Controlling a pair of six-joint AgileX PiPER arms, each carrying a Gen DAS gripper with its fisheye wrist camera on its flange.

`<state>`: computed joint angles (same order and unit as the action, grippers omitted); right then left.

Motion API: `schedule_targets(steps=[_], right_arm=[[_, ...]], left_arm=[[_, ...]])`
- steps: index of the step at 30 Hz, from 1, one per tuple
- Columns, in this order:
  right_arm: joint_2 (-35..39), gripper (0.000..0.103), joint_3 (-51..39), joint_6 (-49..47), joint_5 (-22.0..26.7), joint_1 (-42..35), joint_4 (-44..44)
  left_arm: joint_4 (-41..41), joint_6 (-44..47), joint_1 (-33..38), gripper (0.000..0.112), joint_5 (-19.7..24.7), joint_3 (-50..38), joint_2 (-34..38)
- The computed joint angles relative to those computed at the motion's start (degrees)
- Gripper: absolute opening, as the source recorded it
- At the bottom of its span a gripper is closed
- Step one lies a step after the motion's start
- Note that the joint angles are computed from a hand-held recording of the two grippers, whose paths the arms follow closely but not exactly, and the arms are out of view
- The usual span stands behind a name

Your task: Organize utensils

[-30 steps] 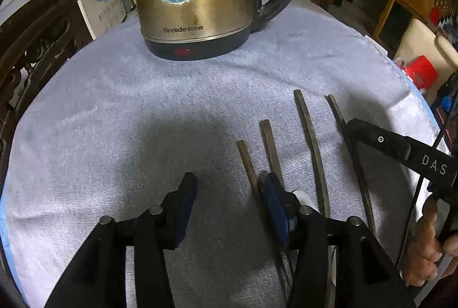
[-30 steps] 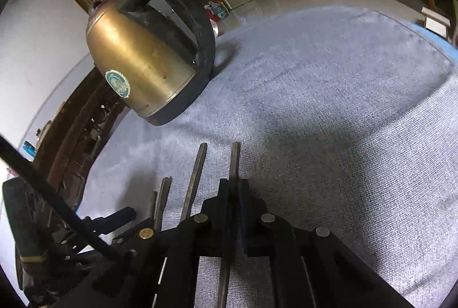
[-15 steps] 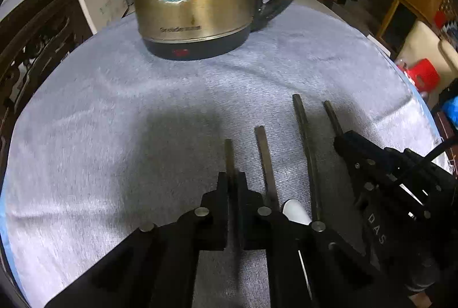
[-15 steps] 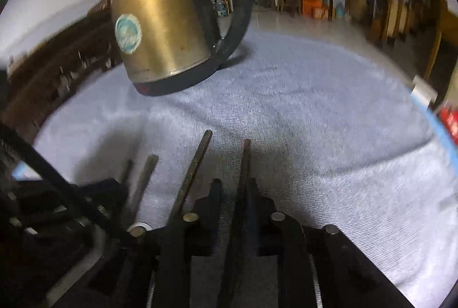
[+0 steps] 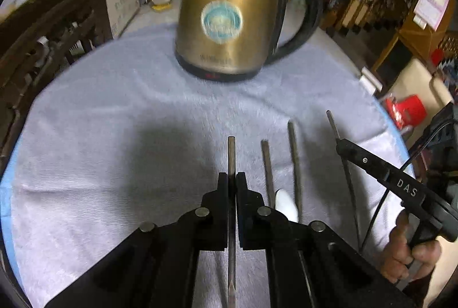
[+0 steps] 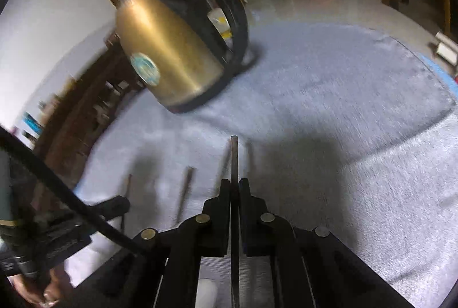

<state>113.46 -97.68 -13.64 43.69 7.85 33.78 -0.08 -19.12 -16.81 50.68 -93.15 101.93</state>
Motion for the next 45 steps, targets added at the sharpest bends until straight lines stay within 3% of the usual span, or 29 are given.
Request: schedule_targets(steps=[5,8,12,18,32,39,45], right_arm=[[-4.65,0.006,7.61,-17.12,-4.37,-3.12,19.43],[-6.03,0.006,10.79,-26.70,-4.23,-4.29,30.36],[-7.47,0.006,13.66,-34.02,-4.69,-4.53,38.24],[-8.36,0.006,15.84,-42.53,-2.36,-5.39,47.30],[-10.21,0.006,21.14,-54.37,3.48,-6.38,59.94],[-19.85,0.006,33.12,-59.24,4.22,-9.21,61.81],[-30.78,0.006,42.04,-58.37,4.78,-16.86,57.10]], left_arm=[[7.67,-7.41,-1.99,0.005,-4.63,5.59,-8.15],[9.51,-11.28,-2.72,0.005,-7.21,9.82,-13.11],[17.35,-20.34,-5.97,0.005,-8.31,14.78,-19.12],[30.03,-34.19,-10.80,0.005,-6.52,21.09,-27.72],[32.35,-37.62,-13.18,0.005,2.03,26.02,-39.28],[35.20,-40.99,-18.61,0.005,4.25,28.52,-43.98],[44.67,-51.69,-31.39,0.005,12.83,30.15,-48.91]])
